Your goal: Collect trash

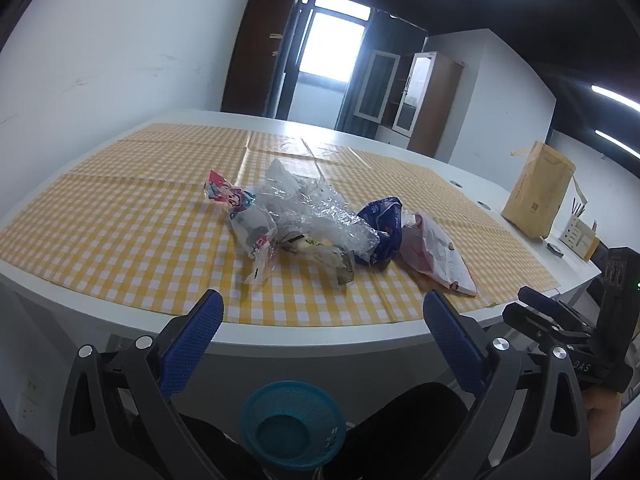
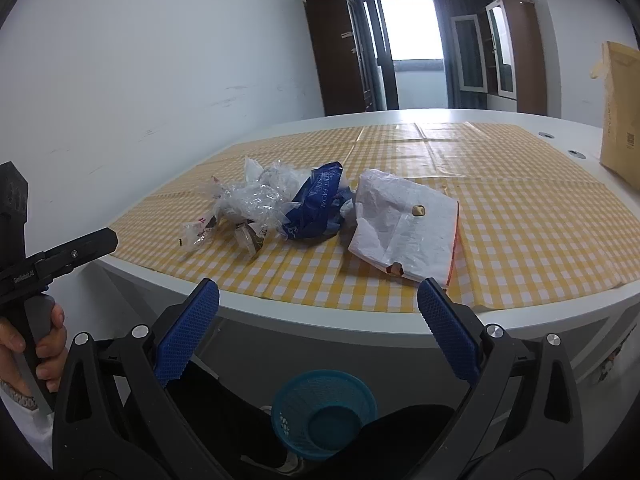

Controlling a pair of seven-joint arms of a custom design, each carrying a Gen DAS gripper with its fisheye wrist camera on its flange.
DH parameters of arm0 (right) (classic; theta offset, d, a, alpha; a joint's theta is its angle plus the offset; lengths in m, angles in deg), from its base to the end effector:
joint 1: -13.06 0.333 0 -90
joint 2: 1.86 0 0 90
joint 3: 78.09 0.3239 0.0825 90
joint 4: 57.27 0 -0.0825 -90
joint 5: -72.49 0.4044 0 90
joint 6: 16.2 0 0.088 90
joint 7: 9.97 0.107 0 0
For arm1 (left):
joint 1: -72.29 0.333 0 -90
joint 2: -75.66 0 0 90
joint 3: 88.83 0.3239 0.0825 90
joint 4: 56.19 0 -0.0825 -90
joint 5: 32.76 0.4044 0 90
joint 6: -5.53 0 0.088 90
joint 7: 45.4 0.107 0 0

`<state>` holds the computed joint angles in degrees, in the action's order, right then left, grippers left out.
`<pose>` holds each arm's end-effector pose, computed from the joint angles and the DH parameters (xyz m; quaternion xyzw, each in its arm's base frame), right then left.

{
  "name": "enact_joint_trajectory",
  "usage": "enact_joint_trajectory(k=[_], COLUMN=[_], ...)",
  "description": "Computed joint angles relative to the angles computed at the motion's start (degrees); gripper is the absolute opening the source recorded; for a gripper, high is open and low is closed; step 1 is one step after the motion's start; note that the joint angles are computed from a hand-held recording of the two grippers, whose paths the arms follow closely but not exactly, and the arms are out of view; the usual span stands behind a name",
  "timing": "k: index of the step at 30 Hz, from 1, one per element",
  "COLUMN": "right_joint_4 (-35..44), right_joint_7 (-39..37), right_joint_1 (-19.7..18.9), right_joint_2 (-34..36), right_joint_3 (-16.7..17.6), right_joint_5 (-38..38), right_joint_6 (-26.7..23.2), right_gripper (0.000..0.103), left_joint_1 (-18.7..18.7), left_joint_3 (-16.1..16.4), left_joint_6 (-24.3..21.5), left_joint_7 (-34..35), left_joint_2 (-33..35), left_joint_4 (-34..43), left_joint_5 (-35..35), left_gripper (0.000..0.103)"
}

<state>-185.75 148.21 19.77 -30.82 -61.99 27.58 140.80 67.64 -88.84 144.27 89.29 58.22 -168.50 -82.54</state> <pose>0.4125 0.2349 0.6617 -0.5379 0.6402 -0.3554 0.4176 0.5273 -0.0464 0.7000 -0.4703 0.7231 -0.4836 0.1485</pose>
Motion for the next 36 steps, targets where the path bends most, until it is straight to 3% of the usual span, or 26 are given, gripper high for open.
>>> enact_joint_trajectory(k=[15, 22, 33, 36], right_joint_4=[0.5, 1.2, 7.0, 8.4], right_joint_7=[0.9, -1.5, -5.0, -6.0], right_joint_1=[0.0, 0.6, 0.4, 0.9], right_joint_2=[0.9, 1.8, 8.4, 9.9], right_joint_3=[-0.1, -2.0, -4.0, -4.9], right_joint_5=[-0.7, 1.3, 2.3, 2.5], right_joint_6=[-1.7, -1.4, -3.0, -4.0], right_gripper=[0.095, 0.095, 0.094, 0.086], left_joint_1=[0.2, 0.3, 1.1, 1.4], left_joint_3=[-0.7, -1.7, -3.3, -4.1], left_joint_6=[2.0, 4.1, 4.7, 3.9], left_joint_7=[-1.5, -3.3, -6.7, -7.4], left_joint_2=[0.8, 1.9, 9.6, 12.3], left_joint_4=[-0.3, 0.1, 8.4, 11.5], left_joint_5=[1.9, 4.4, 7.8, 7.9], left_gripper=[0.097, 0.097, 0.097, 0.096])
